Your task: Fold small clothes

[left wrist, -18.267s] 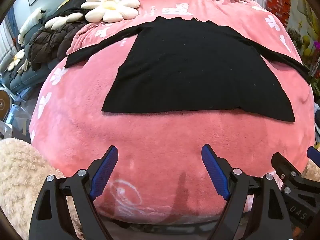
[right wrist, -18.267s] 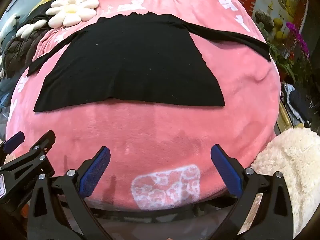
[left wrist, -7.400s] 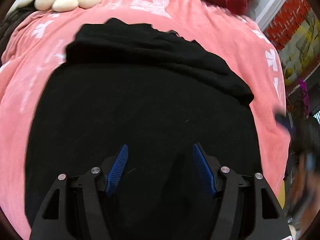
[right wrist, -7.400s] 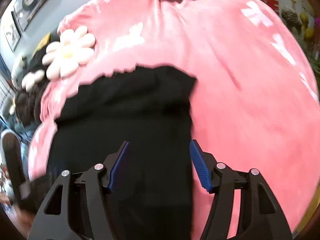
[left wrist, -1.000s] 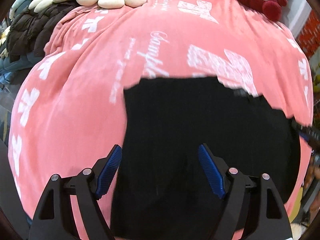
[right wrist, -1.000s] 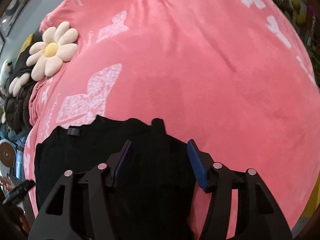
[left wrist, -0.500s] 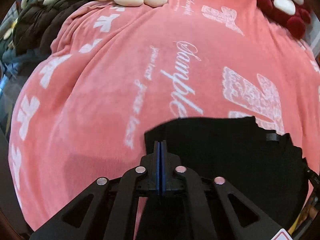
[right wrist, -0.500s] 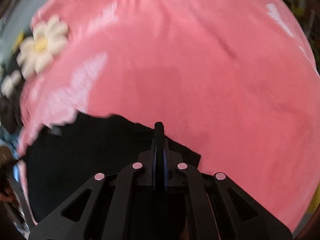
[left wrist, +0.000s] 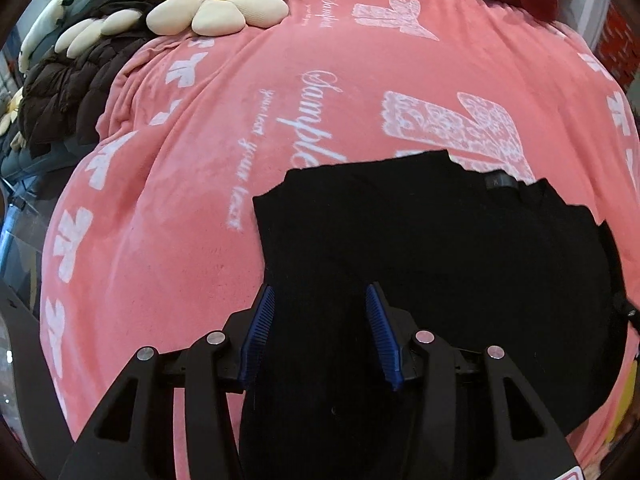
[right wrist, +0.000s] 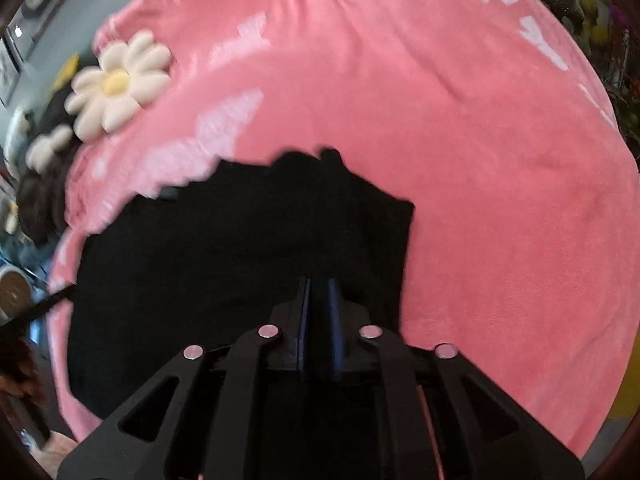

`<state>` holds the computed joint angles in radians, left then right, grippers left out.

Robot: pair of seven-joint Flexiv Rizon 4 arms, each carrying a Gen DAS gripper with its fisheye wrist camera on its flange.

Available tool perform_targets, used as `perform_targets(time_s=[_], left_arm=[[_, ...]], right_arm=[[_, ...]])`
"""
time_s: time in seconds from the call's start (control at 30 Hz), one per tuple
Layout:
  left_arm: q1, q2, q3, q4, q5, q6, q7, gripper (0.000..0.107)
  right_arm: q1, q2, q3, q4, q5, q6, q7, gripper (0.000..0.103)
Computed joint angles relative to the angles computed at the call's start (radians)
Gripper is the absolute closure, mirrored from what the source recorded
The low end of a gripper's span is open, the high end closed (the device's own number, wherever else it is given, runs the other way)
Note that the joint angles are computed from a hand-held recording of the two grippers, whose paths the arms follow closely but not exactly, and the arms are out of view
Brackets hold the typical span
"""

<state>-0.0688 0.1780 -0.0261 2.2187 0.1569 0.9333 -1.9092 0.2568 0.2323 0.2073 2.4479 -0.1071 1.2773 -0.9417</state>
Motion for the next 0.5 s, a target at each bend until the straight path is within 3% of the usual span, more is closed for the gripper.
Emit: perform_targets(time_s=[0.1,0.3,0.5], left_arm=[[-0.002,0.005,-0.007,0.002,0.004,-0.014,-0.015,0.06],[0.001,0.001,-0.006,-0.008,0.014,-0.022,-0.029,0.054],[0.004,-0.075,0.054,-0.006,-0.234,0.083,0.043,0.035]], right_arm=[[0.012,-0.012,-0.005,0.011,0.015,-0.07,-0.02,0.096],[0.034,0.089,0.004,0.053,0.096,-0.053,-0.019,0.092],[0.086,0.139,0.013,0.085,0.158,-0.082,-0.044,0.091]])
